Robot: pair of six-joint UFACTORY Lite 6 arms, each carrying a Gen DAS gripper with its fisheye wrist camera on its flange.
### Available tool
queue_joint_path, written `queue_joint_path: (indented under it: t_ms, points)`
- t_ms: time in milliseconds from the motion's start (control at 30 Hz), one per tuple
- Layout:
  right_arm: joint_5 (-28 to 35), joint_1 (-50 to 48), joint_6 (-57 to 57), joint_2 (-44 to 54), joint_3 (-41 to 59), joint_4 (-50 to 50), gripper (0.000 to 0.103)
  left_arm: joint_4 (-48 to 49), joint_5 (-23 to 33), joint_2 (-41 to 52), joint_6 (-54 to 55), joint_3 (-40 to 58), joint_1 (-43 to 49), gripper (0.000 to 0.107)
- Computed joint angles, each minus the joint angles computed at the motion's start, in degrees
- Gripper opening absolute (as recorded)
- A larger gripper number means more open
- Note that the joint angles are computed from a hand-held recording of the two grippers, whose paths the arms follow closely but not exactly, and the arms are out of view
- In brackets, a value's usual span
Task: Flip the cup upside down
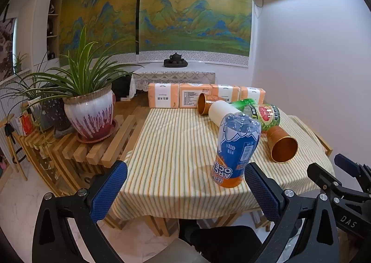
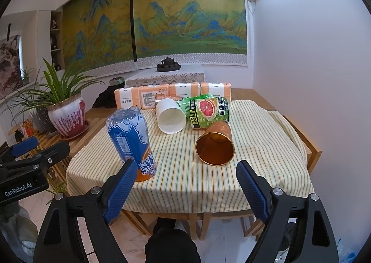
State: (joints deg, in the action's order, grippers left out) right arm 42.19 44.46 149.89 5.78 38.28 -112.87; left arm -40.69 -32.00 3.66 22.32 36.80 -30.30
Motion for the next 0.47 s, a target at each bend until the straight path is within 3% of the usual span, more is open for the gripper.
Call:
queue_joint_path:
  t_ms: [467]
  points:
    - [-0.1,-0.1,0.7,0.5,0.1,-0.7,0.085,0.8,-1.0,0.5,-0.6,0.1,0.3,0.102]
